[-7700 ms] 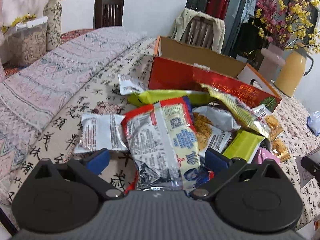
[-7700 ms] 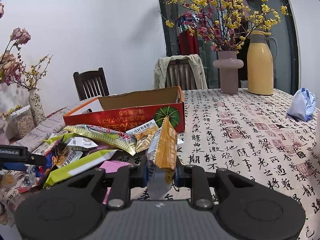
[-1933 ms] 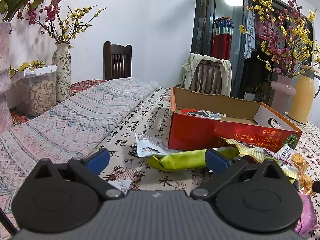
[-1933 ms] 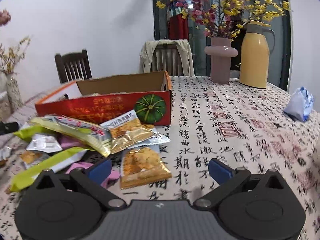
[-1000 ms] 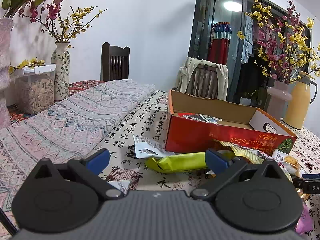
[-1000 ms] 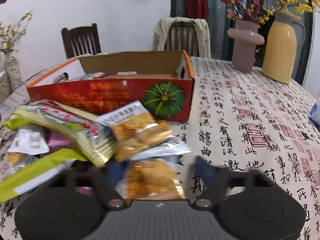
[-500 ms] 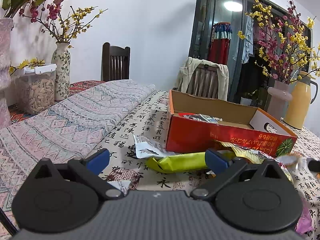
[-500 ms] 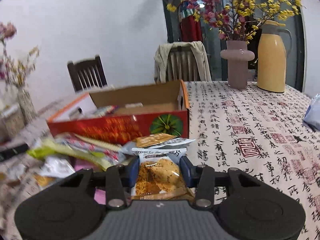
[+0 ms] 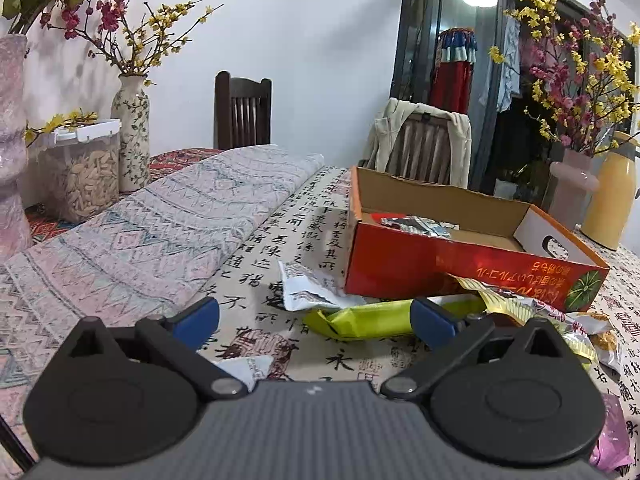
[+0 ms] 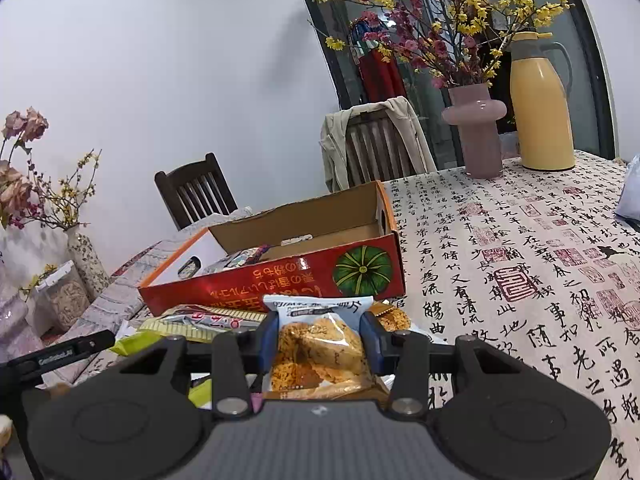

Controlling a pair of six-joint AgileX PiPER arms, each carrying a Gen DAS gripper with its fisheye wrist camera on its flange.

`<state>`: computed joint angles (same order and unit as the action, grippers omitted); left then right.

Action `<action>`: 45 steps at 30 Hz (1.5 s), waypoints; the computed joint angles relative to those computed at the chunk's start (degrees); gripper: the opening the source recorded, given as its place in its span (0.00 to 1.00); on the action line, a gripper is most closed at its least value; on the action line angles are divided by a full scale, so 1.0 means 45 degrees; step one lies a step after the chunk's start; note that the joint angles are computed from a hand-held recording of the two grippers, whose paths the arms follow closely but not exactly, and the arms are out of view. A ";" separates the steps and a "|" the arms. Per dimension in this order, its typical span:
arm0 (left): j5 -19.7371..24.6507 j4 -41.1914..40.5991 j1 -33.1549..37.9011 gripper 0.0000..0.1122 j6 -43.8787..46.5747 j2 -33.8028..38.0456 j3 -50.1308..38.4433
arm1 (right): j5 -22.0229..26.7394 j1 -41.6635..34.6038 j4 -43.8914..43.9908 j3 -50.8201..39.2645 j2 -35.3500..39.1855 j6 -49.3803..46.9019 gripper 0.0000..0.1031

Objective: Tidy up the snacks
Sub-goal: 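Grasp another pumpkin-seed oat crisp packet with the right gripper, then grasp the small white wrapper with the left gripper while the right gripper holds the crisp packet, then carry both packets over the orange box and open both grippers to drop them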

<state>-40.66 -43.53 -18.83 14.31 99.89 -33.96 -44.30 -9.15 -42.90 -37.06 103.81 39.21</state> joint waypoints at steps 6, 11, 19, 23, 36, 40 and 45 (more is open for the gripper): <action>0.0895 -0.0595 0.0716 0.92 0.1089 -0.1477 0.0410 | -0.0430 -0.0147 0.0430 0.0604 -0.0274 -0.0544 0.41; 0.1804 -0.1946 0.1625 0.92 0.2886 -0.2024 0.0282 | -0.0697 -0.0280 0.0572 0.0799 -0.0203 -0.0633 0.41; 0.3855 -0.4541 0.2009 0.92 0.5761 -0.1709 -0.0178 | -0.0695 -0.0416 0.0507 0.0871 -0.0043 -0.0532 0.41; 0.3916 -0.6213 0.1620 0.85 0.6959 -0.1293 -0.0557 | -0.0699 -0.0368 0.0485 0.0962 -0.0022 -0.0569 0.41; 0.3419 -0.5884 0.1061 0.40 0.6051 -0.0727 -0.0568 | -0.0634 -0.0320 0.0622 0.1100 -0.0022 -0.0689 0.41; 0.3398 -0.5248 0.1053 0.40 0.5507 -0.0901 -0.0364 | -0.0677 -0.0338 0.0643 0.1138 -0.0050 -0.0742 0.41; 0.3165 -0.4879 0.0786 0.40 0.5274 -0.1446 -0.0229 | -0.0661 -0.0238 0.0879 0.1089 -0.0185 -0.0964 0.41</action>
<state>-26.42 -65.48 -15.29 38.04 93.38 -34.99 -47.27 -10.22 -38.95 -32.16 102.98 34.87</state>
